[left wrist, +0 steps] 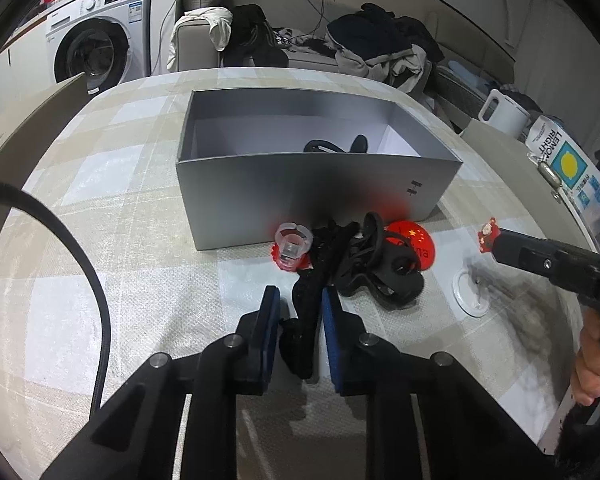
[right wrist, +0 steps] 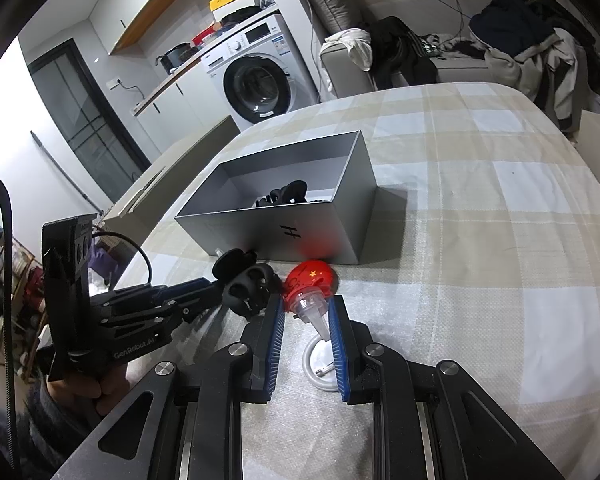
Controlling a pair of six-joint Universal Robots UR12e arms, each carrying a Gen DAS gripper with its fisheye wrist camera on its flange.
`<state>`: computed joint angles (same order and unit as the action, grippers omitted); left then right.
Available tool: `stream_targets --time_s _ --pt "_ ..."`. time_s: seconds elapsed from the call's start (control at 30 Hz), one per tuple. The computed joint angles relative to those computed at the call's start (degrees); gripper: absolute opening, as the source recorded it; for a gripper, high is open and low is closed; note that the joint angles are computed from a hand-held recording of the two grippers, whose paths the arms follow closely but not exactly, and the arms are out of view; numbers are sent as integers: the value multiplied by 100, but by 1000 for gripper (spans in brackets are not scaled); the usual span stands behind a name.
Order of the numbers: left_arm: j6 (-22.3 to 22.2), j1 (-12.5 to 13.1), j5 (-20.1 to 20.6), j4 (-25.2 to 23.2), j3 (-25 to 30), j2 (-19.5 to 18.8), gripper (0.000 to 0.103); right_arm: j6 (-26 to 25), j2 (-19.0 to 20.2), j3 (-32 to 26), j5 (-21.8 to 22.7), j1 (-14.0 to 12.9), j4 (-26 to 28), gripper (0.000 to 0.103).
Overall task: Organize jewelry
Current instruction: 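Carry the red ball and claw clip over the grey box with both tools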
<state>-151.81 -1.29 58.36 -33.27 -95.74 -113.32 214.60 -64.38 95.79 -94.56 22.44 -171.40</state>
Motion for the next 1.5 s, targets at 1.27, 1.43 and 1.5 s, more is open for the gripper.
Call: stream_targets --time_s 1.27,1.43,1.5 --pt "-744 142 -731 1693 -137 68 10 -342 26 -276 -229 36 -484 21" --pt "-796 104 -619 1778 -43 -8 10 -297 87 -367 -240 6 -557 21" --pt "-843 90 -600 1780 2 -38 10 -275 116 -423 -247 -13 -541 21"
